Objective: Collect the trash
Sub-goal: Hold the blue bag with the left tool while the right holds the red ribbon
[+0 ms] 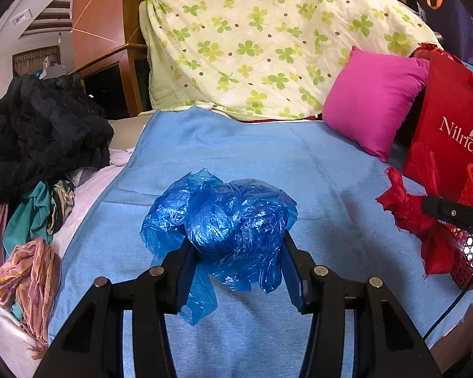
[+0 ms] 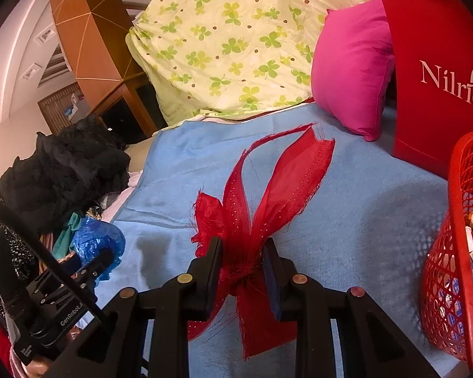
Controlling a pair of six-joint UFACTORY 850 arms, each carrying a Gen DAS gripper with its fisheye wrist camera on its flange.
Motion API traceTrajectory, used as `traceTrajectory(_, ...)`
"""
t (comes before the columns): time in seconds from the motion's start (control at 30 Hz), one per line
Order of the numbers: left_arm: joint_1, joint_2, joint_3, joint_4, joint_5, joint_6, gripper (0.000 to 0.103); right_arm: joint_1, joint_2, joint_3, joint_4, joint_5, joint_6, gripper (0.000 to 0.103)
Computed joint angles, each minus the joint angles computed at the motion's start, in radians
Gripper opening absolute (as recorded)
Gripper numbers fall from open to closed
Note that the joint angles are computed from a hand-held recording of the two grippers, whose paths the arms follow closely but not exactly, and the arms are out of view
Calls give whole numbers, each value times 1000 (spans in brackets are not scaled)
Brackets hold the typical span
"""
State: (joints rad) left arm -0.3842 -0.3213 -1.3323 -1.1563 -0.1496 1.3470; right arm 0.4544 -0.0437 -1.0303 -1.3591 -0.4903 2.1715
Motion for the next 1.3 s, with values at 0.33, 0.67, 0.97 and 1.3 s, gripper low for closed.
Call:
traceTrajectory(0.33, -23, 12, 20, -49, 0, 82, 52, -2, 16, 11, 34, 4, -38, 28)
traceTrajectory(0.67, -37, 15, 25, 17, 4, 41, 52, -10, 40, 33, 46, -2, -52, 28)
traceTrajectory(0.97, -42, 17, 28, 33, 5, 32, 52, -11, 44, 34, 62, -3, -67, 28)
traceTrajectory(1.3, -42, 17, 28, 20, 5, 51, 52, -12, 45, 34, 57, -5, -66, 28)
